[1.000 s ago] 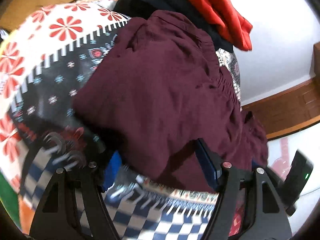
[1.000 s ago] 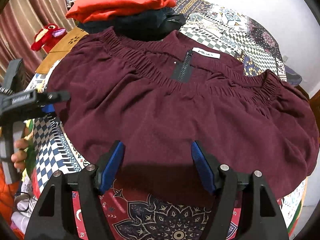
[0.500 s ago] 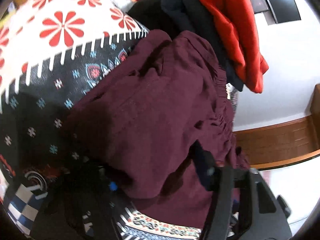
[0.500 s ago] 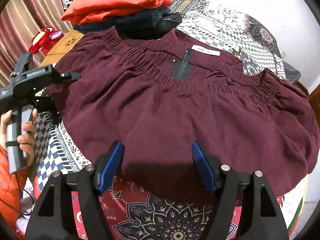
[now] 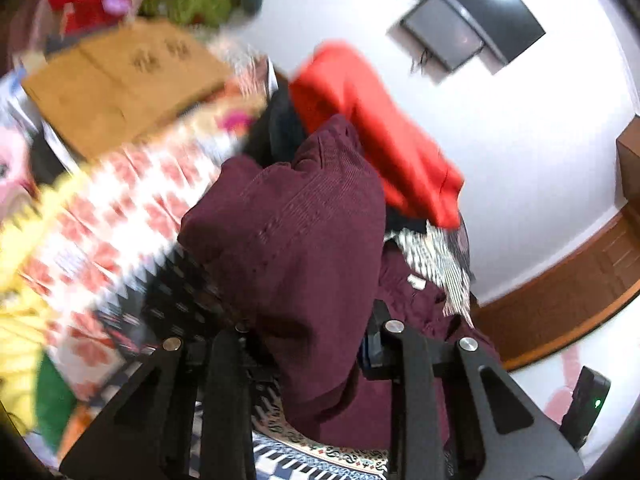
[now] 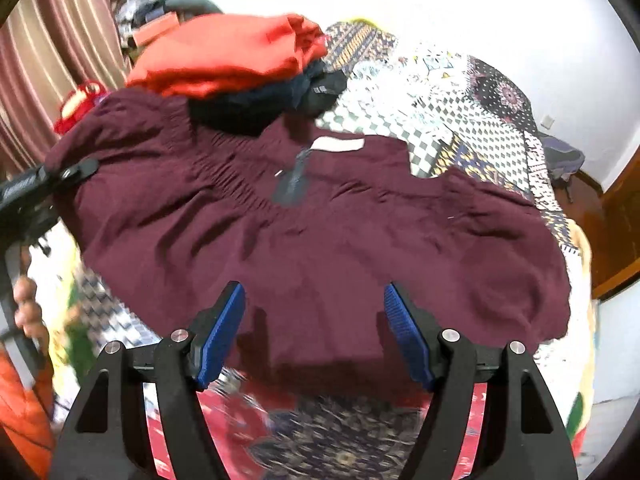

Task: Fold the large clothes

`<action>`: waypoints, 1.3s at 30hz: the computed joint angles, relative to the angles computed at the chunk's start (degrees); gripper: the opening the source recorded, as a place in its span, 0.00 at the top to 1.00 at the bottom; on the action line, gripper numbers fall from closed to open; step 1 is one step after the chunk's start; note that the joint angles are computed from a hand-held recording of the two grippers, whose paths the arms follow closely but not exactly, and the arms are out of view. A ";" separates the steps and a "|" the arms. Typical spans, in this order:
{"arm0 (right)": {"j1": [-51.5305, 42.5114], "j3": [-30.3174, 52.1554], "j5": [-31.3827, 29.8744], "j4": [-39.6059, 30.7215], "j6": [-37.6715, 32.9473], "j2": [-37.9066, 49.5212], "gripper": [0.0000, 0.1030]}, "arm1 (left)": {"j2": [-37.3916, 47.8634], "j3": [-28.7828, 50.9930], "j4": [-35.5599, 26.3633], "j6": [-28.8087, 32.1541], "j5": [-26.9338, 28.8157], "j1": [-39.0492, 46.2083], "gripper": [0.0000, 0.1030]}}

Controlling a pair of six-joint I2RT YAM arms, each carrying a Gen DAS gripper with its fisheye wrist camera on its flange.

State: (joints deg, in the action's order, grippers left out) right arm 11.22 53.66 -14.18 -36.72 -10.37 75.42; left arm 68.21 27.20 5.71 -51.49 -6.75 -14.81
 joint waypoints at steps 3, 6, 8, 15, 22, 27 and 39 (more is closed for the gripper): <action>2.83 0.12 -2.96 1.59 4.04 2.03 0.33 | -11.07 -1.78 -7.48 1.23 -4.75 -0.70 0.74; 8.11 0.98 -3.83 2.97 6.42 7.18 0.33 | -17.23 0.12 -15.05 3.10 -10.12 -2.70 0.74; 11.32 1.31 -3.78 3.75 7.07 10.69 0.33 | -19.49 1.76 -18.77 4.30 -14.04 -5.07 0.74; 12.26 2.51 -7.16 3.98 5.40 16.03 0.30 | -13.30 8.52 -20.63 7.10 -22.89 -14.19 0.74; -3.22 1.15 -15.47 2.77 1.27 11.26 0.30 | 3.08 22.19 -16.53 12.38 -25.72 -21.27 0.74; -20.20 1.24 -19.81 3.22 -1.34 8.57 0.30 | 24.75 41.68 -17.26 17.71 -25.30 -26.49 0.74; -36.80 5.30 -17.36 3.12 -6.29 13.52 0.30 | 59.47 74.36 -37.14 23.88 -16.02 -32.63 0.64</action>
State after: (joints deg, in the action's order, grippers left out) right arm -25.58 58.96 -31.54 -33.60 -16.66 88.94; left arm 127.67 101.56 -31.42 -27.61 -22.78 -47.44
